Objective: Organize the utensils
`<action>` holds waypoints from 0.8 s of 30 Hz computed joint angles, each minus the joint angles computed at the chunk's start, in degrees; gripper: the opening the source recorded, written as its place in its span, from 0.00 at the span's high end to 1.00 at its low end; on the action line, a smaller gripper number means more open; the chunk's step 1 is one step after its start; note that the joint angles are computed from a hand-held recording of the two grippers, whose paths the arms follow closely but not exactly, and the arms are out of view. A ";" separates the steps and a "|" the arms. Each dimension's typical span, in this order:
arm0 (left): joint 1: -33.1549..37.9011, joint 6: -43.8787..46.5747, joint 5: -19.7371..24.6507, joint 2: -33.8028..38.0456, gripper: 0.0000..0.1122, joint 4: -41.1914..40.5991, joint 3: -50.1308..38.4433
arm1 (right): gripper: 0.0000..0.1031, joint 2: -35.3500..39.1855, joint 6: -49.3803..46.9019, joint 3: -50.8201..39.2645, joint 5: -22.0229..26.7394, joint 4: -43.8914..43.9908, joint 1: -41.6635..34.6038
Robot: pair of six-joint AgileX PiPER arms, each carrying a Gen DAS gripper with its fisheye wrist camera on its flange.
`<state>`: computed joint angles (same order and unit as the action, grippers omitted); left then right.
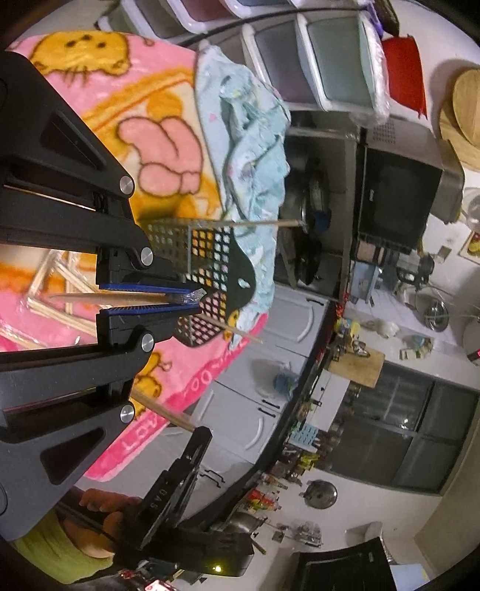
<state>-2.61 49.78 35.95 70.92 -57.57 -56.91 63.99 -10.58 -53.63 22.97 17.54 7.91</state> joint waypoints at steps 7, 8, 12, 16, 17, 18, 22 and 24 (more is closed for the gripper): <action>-3.76 -1.93 -0.98 0.79 0.97 1.26 -3.50 | 0.96 -2.48 -3.45 -0.57 0.52 3.44 -2.31; -4.06 -2.05 -0.96 1.01 0.97 1.32 -3.98 | 0.96 -2.73 -3.73 -0.62 0.55 3.68 -2.51; -5.06 -2.48 -1.02 1.73 0.97 0.97 -5.90 | 0.96 -3.69 -4.50 -1.05 0.69 4.69 -3.23; -6.22 -3.27 -1.29 2.01 0.97 1.05 -7.70 | 0.96 -4.65 -4.68 -1.28 0.34 4.94 -3.50; -6.51 -3.38 -1.41 2.09 0.97 1.09 -8.07 | 0.96 -4.90 -5.01 -1.40 0.30 5.26 -3.63; -6.65 -3.18 -1.48 2.08 0.97 0.86 -8.22 | 0.96 -4.96 -5.00 -1.58 0.33 5.23 -3.66; -7.37 -3.68 -1.72 2.54 0.97 1.04 -9.88 | 0.96 -5.24 -4.67 -2.41 -0.02 5.13 -3.78; -7.41 -4.01 -1.60 2.81 0.97 1.19 -10.65 | 0.96 -5.28 -5.40 -2.92 0.05 6.08 -4.02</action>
<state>-10.02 45.76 34.35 73.73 -56.38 -67.56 58.71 -15.98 -56.55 23.02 23.61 3.89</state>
